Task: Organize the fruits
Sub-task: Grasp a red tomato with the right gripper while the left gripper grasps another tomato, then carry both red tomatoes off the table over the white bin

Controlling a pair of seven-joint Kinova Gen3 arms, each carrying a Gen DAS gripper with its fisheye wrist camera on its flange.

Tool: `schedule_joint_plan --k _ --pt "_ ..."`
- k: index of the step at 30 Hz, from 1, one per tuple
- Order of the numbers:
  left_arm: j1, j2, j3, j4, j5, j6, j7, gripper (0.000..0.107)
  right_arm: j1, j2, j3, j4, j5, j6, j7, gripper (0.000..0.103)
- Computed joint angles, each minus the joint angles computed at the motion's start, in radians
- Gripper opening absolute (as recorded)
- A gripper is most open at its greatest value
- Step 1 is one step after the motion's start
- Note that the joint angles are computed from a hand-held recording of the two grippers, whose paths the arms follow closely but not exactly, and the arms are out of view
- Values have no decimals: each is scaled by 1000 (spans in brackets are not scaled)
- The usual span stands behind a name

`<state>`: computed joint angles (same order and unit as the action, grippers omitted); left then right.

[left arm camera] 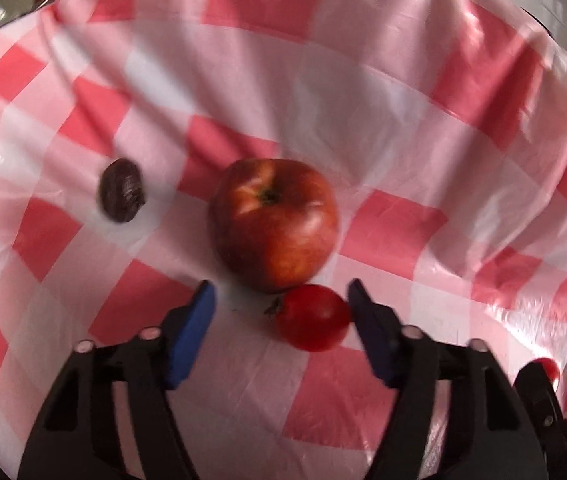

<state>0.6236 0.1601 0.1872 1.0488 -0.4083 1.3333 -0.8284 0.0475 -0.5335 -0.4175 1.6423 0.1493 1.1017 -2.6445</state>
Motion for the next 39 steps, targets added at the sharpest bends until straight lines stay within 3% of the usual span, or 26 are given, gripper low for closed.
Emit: schedule_joint_plan --k 2,3,6,13,19,21,25,36,39 --pt "8 -7 -11 9 14 -14 -15 45 -2 1 0 -1 -1 0 5 39" --pt "4 -16 -15 21 26 -27 -18 34 -3 0 2 0 -2 -1 5 38" --pt "-86 -97 32 121 95 -115 -56 34 -13 -5 14 7 -12 -11 12 38" --pt "-128 -309 77 319 54 -202 -48 34 -24 -14 38 19 -36 -27 33 38" --pt "-165 -508 0 469 207 -196 -175 34 -23 -17 42 21 -45 -30 46 38" --pt "-166 -554 -68 497 280 -184 -218 34 -25 -12 43 19 -48 -30 52 38" --pt "-220 -566 -99 497 317 -191 -262 34 -28 -8 44 17 -50 -32 59 38" --pt "-342 -573 -73 490 421 -198 -354 34 -56 -43 81 57 -84 -99 86 38" --pt "-379 -598 -67 498 452 -203 -368 34 -20 -73 26 39 -79 -56 64 38"
